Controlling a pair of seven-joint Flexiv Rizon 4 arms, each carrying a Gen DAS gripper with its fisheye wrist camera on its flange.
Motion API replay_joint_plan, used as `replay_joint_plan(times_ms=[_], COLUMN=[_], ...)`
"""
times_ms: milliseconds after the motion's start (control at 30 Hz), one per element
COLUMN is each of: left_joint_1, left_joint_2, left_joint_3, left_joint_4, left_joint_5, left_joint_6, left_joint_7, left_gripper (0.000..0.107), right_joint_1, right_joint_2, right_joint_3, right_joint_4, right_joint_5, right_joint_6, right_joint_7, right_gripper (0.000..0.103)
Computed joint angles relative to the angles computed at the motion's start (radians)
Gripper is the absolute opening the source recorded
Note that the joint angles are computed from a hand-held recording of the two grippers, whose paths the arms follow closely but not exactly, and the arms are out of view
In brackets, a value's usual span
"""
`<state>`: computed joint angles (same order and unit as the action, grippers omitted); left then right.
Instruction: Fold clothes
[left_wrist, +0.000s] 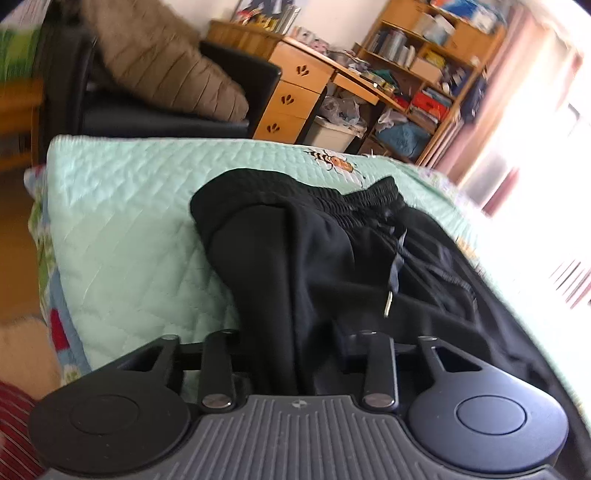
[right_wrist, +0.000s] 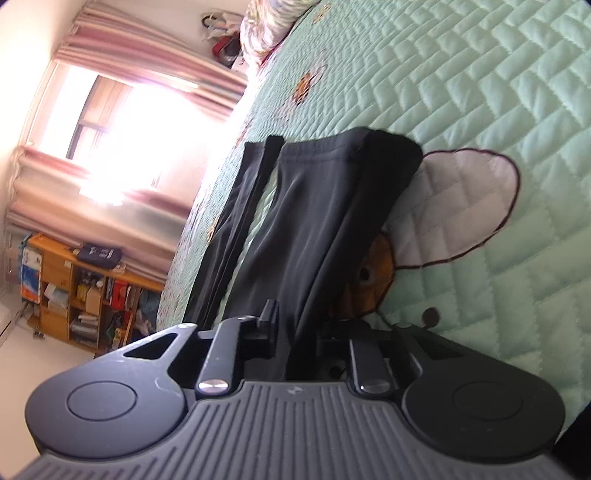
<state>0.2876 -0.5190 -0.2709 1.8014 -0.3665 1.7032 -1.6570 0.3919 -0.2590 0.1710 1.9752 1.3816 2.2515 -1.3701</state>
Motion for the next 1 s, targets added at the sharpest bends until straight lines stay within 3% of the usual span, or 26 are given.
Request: replay_joint_plan(times_ms=[33, 100, 200, 267, 367, 500, 567, 667, 733, 767, 867, 967, 1000], left_joint_1=[0.041, 0.056, 0.063, 0.080, 0.161, 0.314, 0.331, 0.297, 0.242, 0.232, 0.255, 0.313, 0.299], left_joint_2=[0.001, 0.003, 0.001, -0.003, -0.009, -0.028, -0.030, -0.025, -0.013, -0.013, -0.027, -0.050, -0.044], left_joint_3=[-0.048, -0.063, -0.075, -0.098, -0.195, -0.369, -0.386, -0.343, -0.271, -0.259, -0.300, -0.375, -0.359], left_joint_4=[0.011, 0.014, 0.013, 0.013, 0.030, 0.058, 0.055, 0.040, 0.024, 0.020, 0.034, 0.046, 0.043], left_joint_5=[0.000, 0.004, 0.003, 0.008, 0.030, 0.071, 0.090, 0.100, 0.065, 0.040, 0.003, 0.036, 0.034], left_joint_6=[0.006, 0.003, 0.008, 0.015, 0.037, 0.052, 0.047, 0.029, -0.024, -0.045, -0.017, 0.017, 0.014], left_joint_7=[0.008, 0.012, 0.009, 0.011, 0.021, -0.013, -0.034, -0.047, -0.069, -0.074, -0.052, -0.036, -0.035], left_gripper=[0.033, 0.033, 0.026, 0.018, 0.010, 0.009, 0.008, 0.008, 0.013, 0.021, 0.031, 0.051, 0.053], right_joint_1=[0.000, 0.012, 0.017, 0.013, 0.018, 0.027, 0.031, 0.036, 0.036, 0.036, 0.034, 0.032, 0.032], right_joint_2=[0.000, 0.010, 0.020, 0.023, 0.025, 0.025, 0.023, 0.022, 0.020, 0.020, 0.025, 0.028, 0.029], right_joint_3=[0.004, -0.004, -0.011, -0.006, -0.007, -0.012, -0.013, -0.015, -0.017, -0.018, -0.021, -0.021, -0.021], right_joint_4=[0.007, 0.000, -0.014, -0.005, 0.011, 0.013, 0.020, 0.027, 0.023, 0.023, 0.021, 0.017, 0.015], right_joint_5=[-0.024, -0.016, 0.006, -0.013, -0.035, -0.048, -0.063, -0.065, -0.063, -0.064, -0.044, -0.028, -0.022], right_joint_6=[-0.005, -0.031, -0.057, -0.055, -0.045, -0.037, -0.025, -0.019, -0.021, -0.023, -0.042, -0.052, -0.057], right_joint_7=[0.006, -0.052, -0.114, -0.090, -0.057, -0.061, -0.051, -0.050, -0.048, -0.045, -0.045, -0.055, -0.065], right_gripper=[0.032, 0.040, 0.041, 0.040, 0.032, 0.022, 0.019, 0.015, 0.015, 0.015, 0.018, 0.020, 0.022])
